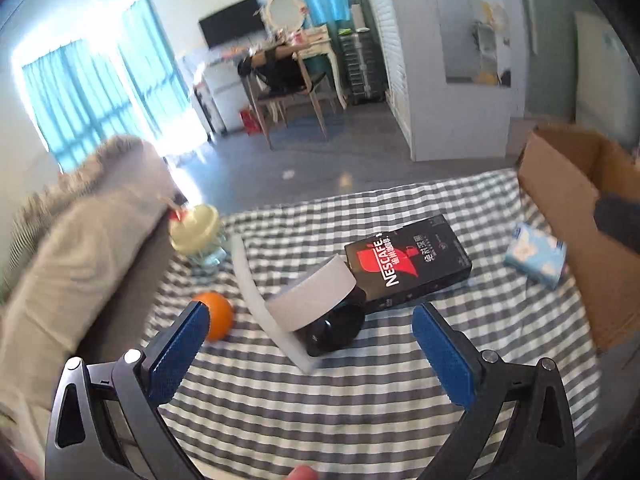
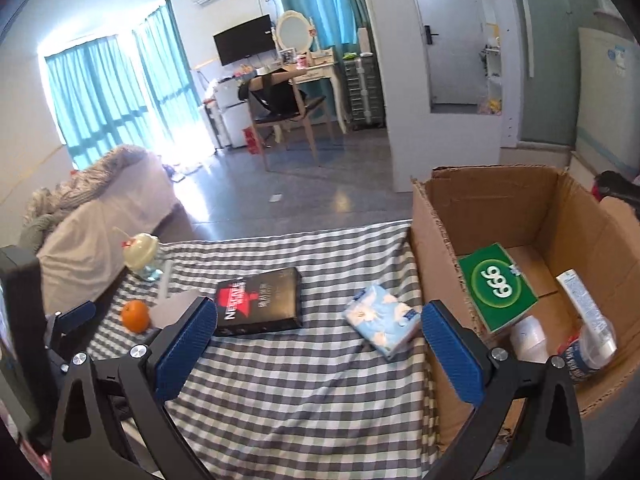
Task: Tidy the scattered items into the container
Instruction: 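Withdraw both tools from the box back over the table, then grasp the orange with the left tool while the right tool approaches the blue floral tissue pack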
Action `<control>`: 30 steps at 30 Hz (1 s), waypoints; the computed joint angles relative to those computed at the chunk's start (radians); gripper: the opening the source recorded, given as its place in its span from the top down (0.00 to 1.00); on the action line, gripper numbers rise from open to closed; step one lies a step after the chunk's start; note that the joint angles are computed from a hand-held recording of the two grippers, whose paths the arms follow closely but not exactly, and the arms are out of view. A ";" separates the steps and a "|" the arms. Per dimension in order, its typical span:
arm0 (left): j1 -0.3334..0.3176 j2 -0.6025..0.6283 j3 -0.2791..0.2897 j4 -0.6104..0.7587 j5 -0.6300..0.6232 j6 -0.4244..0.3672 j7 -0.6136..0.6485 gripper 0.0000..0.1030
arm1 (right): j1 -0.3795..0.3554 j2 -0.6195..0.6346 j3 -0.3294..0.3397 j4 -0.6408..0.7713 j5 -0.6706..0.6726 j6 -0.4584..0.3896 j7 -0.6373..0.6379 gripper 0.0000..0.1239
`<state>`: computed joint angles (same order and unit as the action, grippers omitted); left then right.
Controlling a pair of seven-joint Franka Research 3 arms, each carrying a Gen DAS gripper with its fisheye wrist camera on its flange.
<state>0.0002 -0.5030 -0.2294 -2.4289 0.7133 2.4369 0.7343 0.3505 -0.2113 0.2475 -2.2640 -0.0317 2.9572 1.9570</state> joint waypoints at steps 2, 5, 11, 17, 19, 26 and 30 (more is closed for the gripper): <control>-0.033 -0.020 0.037 -0.026 -0.044 0.061 0.046 0.00 | 0.009 0.000 -0.006 -0.002 0.014 0.006 -0.011 0.17; -0.064 -0.026 0.073 -0.034 -0.148 0.091 0.117 0.00 | 0.066 0.002 -0.051 0.000 0.114 -0.008 -0.082 0.17; -0.050 -0.020 0.049 -0.004 -0.174 0.017 0.186 0.00 | 0.088 0.010 -0.071 0.030 0.241 -0.108 -0.171 0.17; -0.037 -0.052 0.045 -0.030 -0.204 0.063 0.179 0.00 | 0.046 0.006 -0.022 0.031 0.105 -0.118 -0.074 0.17; -0.023 -0.053 0.034 -0.028 -0.196 0.059 0.158 0.00 | 0.090 0.013 -0.056 0.033 0.192 -0.122 -0.135 0.17; -0.110 -0.060 0.183 -0.072 -0.425 0.153 0.280 0.00 | 0.087 0.029 -0.063 0.039 0.273 -0.146 -0.101 0.17; -0.225 -0.070 0.333 -0.109 -0.689 0.231 0.446 0.00 | 0.043 0.034 -0.024 0.062 0.114 -0.194 -0.016 0.17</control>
